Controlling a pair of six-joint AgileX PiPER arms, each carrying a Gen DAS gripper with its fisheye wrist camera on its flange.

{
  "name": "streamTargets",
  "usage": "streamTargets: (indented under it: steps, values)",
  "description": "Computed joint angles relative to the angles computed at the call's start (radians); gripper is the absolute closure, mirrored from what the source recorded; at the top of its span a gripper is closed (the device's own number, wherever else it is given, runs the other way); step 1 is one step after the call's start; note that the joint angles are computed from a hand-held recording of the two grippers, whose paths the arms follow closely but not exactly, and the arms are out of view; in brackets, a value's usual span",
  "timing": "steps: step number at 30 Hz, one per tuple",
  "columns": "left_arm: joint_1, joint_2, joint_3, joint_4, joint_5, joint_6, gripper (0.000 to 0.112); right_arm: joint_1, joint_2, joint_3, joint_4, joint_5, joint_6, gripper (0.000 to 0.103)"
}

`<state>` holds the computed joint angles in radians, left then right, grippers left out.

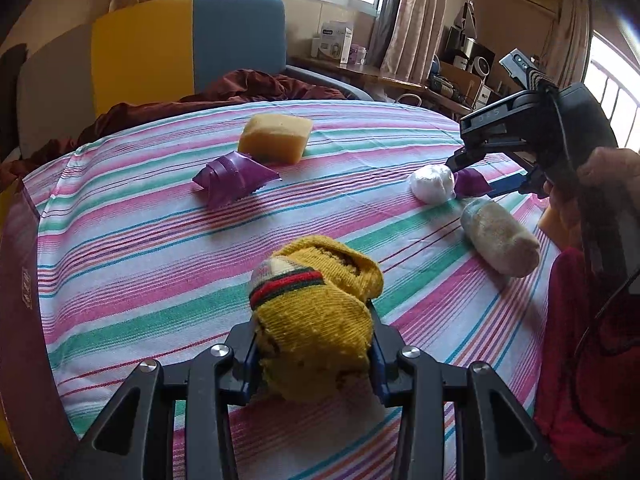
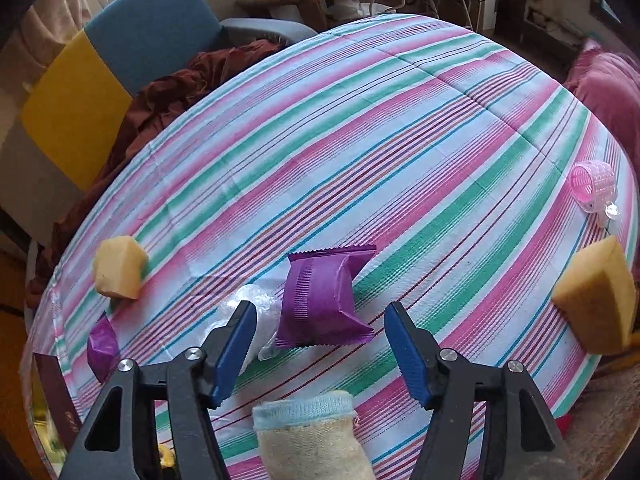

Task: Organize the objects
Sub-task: 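Grasp the yellow sock with the left tool while the right tool grasps the purple packet, then lift the yellow sock with the left tool while the right tool holds the purple packet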

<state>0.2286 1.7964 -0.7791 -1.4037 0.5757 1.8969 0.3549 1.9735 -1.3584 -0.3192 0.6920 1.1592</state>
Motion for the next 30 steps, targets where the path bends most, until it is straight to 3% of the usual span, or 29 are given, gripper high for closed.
streamTargets:
  steps: [4,6,20,30]
  values:
    - [0.005,0.005,-0.005,0.004,0.011,-0.007,0.07,-0.013,0.045,-0.055,-0.039,0.04,0.0,0.041]
    - [0.005,0.007,-0.007,0.004,0.011,-0.008,0.07,-0.044,0.087,-0.094,0.042,0.06,-0.1,0.068]
    - [0.014,0.015,-0.012,0.013,0.028,-0.017,0.07,-0.043,0.095,-0.075,0.02,0.064,-0.115,0.068]
    - [0.019,0.016,-0.015,0.017,0.034,-0.019,0.068,-0.005,0.111,-0.097,-0.058,0.134,-0.121,0.067]
